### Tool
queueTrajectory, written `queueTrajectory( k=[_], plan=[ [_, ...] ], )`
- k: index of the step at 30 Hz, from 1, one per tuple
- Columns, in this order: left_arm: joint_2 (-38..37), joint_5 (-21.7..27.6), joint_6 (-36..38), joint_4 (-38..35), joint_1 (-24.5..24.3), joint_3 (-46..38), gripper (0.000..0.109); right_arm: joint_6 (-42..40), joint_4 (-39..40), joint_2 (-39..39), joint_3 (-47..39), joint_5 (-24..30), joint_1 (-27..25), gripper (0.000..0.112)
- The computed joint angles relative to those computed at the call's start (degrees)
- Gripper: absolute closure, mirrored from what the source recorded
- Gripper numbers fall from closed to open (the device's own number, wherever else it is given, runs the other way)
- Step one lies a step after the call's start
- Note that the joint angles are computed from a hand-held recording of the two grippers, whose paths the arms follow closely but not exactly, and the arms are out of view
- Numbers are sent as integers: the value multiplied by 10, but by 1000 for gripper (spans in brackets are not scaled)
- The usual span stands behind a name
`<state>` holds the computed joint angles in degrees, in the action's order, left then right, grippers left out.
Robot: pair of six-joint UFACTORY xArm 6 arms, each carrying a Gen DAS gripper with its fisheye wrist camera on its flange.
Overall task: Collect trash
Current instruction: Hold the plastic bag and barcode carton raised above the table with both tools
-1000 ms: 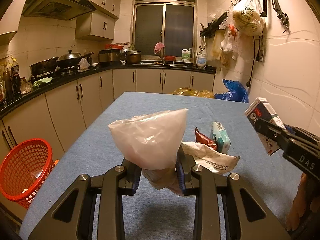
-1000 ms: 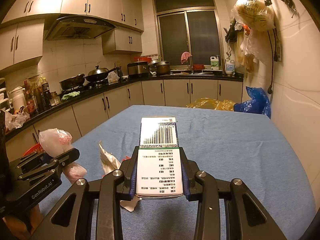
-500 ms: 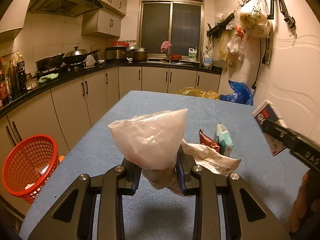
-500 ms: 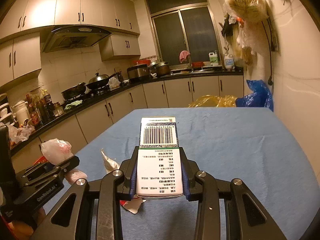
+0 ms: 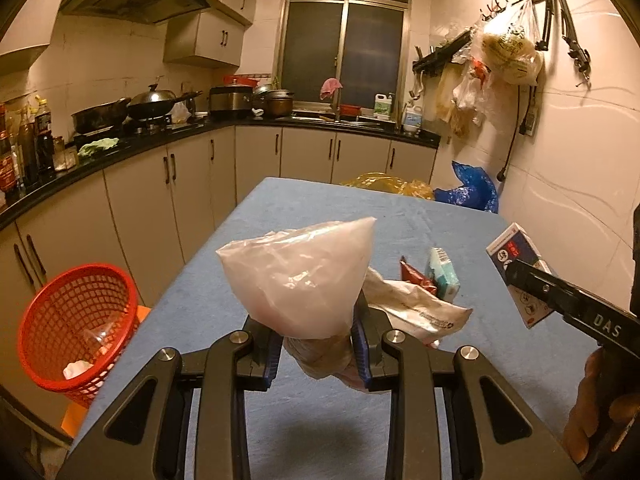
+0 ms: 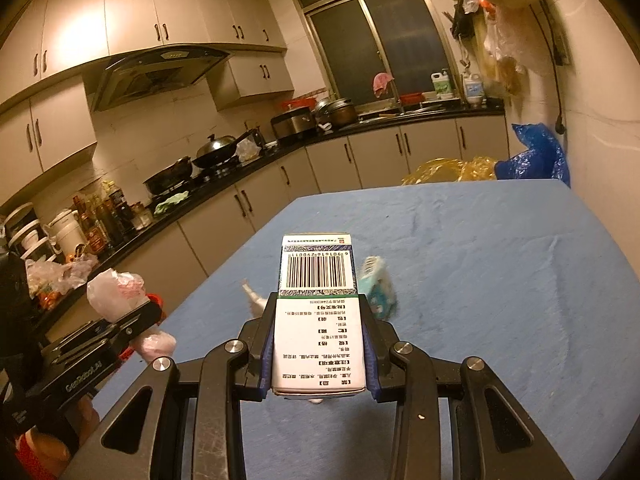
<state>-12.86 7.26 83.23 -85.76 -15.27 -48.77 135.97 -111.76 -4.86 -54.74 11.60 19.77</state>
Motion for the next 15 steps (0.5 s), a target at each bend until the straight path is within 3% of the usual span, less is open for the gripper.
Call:
queueTrajectory(
  k=[15],
  plan=[
    [-10, 31, -82, 82, 61, 13, 80, -139, 131, 64, -58, -25, 46, 75]
  ],
)
